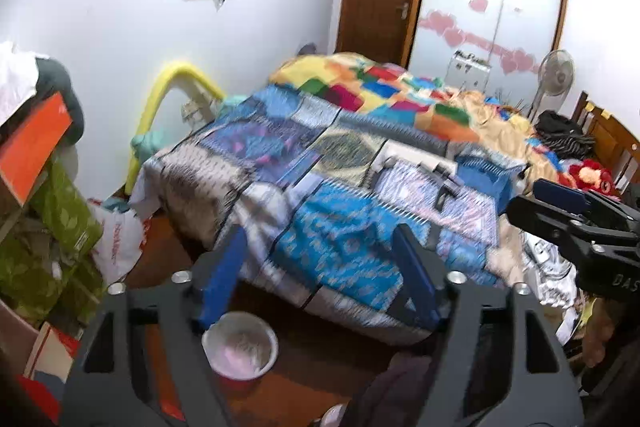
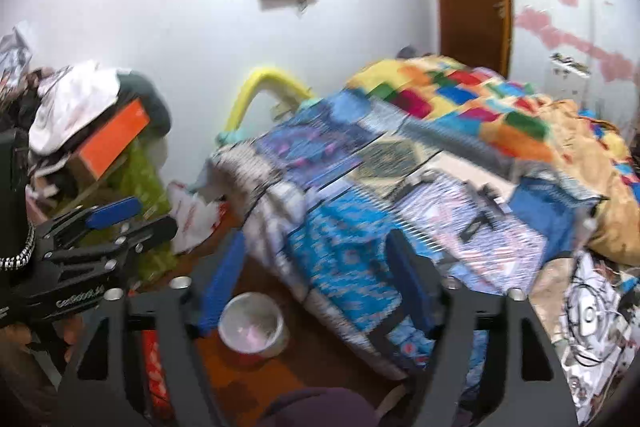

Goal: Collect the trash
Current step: 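Raise both tools from the bin back toward the bed, then grasp the black Sharpie marker with the right gripper while the left grasps the black clip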

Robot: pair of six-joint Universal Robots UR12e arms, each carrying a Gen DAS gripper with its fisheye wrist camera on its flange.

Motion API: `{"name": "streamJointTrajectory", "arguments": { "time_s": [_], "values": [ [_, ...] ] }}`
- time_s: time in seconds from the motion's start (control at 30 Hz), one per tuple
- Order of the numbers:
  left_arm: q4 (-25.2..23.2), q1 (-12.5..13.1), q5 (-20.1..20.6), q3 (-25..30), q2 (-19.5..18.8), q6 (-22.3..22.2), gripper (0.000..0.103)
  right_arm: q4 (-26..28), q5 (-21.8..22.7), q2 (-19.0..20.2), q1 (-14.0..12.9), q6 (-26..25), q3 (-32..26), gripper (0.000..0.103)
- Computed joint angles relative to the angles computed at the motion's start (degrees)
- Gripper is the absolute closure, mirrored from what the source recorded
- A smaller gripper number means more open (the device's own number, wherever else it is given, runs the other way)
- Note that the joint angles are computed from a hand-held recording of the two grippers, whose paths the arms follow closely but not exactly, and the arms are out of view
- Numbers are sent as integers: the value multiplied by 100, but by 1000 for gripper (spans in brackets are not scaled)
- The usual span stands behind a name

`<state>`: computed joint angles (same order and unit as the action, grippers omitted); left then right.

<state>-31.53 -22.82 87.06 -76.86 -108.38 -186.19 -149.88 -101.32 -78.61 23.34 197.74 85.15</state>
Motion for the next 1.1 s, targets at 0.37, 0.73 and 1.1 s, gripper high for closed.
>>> {"name": "streamJointTrajectory", "arguments": {
  "time_s": [0.37, 0.73, 1.1],
  "values": [
    [-98, -374, -281, 796, -497, 294, 22, -461, -1032, -502, -252, 202, 545, 24],
    [-772, -589, -653, 2007, -1328, 550, 22, -227, -1532, -668, -609, 223, 812, 24],
    [-2285, -682, -827, 3630, -2517, 464, 22, 60, -1069, -592, -1111, 581, 1015, 24]
  ]
}}
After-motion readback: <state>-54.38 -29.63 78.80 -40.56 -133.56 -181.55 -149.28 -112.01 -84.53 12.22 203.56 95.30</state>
